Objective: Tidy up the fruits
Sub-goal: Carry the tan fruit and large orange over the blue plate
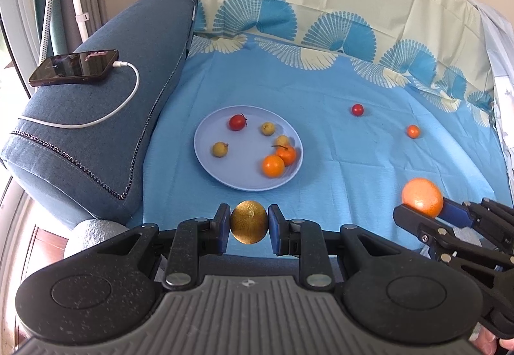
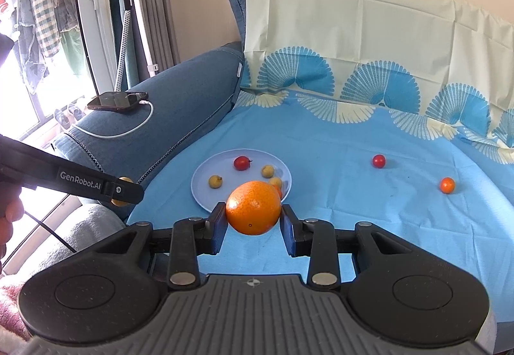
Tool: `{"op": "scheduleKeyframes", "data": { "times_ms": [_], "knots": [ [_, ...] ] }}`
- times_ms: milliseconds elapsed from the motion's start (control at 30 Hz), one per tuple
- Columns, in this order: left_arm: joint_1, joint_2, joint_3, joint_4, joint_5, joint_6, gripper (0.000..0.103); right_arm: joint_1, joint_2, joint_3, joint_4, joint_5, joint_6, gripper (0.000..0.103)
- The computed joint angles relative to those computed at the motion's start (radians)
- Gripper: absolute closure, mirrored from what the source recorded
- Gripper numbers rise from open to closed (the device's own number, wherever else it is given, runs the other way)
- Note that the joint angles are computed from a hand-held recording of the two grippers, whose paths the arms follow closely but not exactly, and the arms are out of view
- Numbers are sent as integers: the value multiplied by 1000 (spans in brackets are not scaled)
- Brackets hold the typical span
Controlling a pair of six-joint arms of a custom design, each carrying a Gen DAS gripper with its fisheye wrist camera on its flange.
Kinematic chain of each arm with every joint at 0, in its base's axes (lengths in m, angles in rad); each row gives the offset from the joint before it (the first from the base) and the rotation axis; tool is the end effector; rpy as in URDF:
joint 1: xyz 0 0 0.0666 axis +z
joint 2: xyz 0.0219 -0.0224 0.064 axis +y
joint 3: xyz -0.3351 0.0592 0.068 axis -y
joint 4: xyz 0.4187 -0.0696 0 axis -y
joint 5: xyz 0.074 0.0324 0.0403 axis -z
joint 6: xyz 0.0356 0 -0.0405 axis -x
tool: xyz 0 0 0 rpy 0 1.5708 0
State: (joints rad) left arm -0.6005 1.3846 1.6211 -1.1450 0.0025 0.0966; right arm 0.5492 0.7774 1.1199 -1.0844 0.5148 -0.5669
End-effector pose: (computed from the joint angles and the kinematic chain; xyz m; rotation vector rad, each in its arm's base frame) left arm 0.4131 -0.2835 0.4840 0.6252 2.4245 -0.2969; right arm 0.2673 0.1426 0.4836 0.2724 2.1827 0.0211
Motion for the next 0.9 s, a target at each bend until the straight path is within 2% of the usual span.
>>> {"op": "scheduleKeyframes", "data": {
  "times_ms": [467, 900],
  "knots": [
    [30, 154, 161, -1, -16, 5, 75, -93, 53, 10, 36, -79, 28, 66],
    [22, 387, 388, -51, -34, -21, 75, -230, 188, 37, 137, -229, 114, 66]
  ]
}}
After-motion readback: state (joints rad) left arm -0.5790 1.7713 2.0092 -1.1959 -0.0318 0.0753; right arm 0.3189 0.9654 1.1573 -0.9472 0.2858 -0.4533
